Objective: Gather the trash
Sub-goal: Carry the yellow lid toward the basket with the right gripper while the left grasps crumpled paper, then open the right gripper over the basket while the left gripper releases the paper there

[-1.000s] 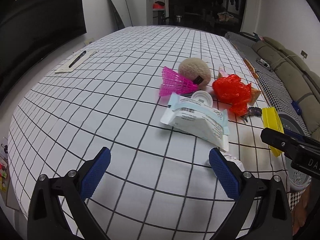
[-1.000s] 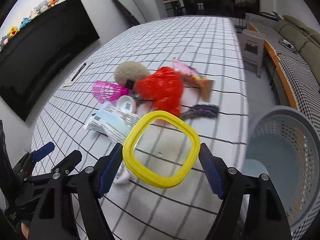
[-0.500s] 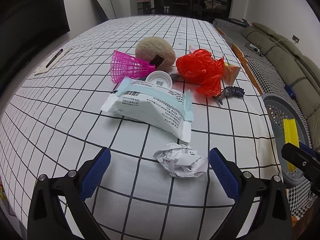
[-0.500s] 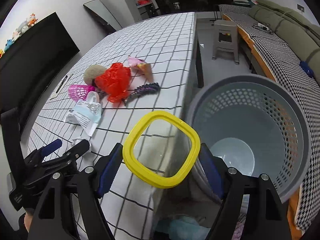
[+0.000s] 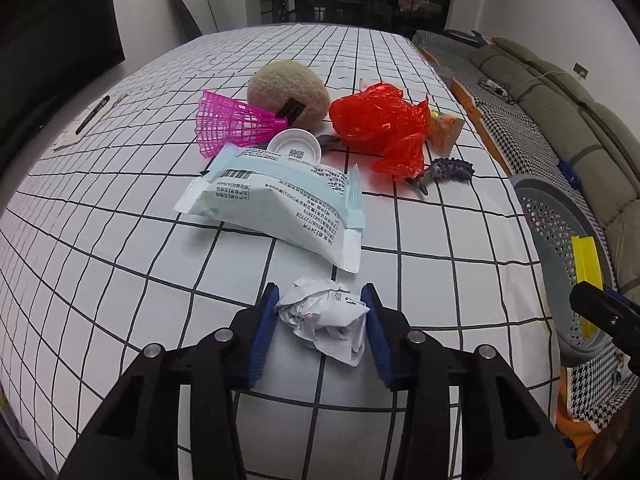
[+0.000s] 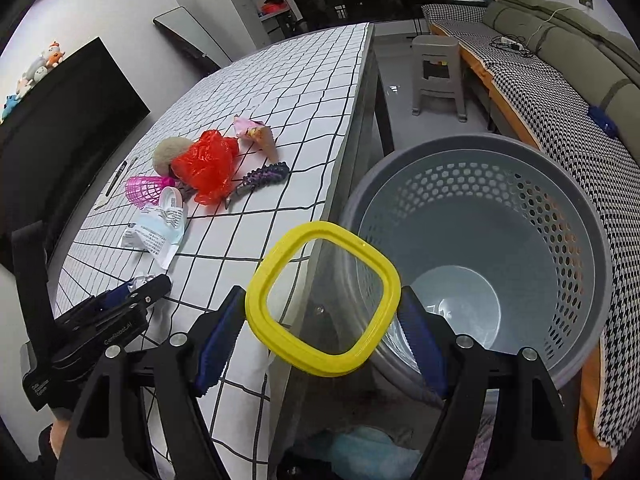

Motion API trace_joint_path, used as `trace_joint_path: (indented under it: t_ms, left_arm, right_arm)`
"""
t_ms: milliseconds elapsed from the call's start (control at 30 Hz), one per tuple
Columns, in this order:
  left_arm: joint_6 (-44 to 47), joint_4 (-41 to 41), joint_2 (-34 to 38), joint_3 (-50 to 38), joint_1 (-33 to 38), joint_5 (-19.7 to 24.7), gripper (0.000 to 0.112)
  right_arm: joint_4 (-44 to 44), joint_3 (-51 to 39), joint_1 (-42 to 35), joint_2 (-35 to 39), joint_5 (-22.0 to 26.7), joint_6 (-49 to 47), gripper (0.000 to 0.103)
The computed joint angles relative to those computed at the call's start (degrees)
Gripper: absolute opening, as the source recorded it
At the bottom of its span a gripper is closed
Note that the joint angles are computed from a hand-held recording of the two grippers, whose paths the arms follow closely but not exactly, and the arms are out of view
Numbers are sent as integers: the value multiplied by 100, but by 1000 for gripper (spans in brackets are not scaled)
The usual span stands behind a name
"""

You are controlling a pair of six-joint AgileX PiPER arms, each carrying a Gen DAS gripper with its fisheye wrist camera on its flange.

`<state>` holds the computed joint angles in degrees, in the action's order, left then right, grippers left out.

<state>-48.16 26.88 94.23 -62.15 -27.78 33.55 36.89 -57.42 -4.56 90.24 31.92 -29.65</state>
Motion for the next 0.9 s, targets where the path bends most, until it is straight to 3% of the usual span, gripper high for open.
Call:
trace_joint_path:
  t_ms: [200,367,567,900]
  left_arm:
    - [-122,179,-244,-7,-263,137,41]
    - [-138,270,-80,-630,-728,340,41]
    - [331,71,742,-1884,-1358,504,41]
    - [1250,-596,2484,-4290,-1788,1411,42]
  right_arm:
    - [171,101,-223,-203,74,-239,74]
    - [163,231,-693,-397,102,-433,74]
    - [218,304,-1576,-346,90,-848,74]
    - [420,-179,-2458,446,293,-1496,74]
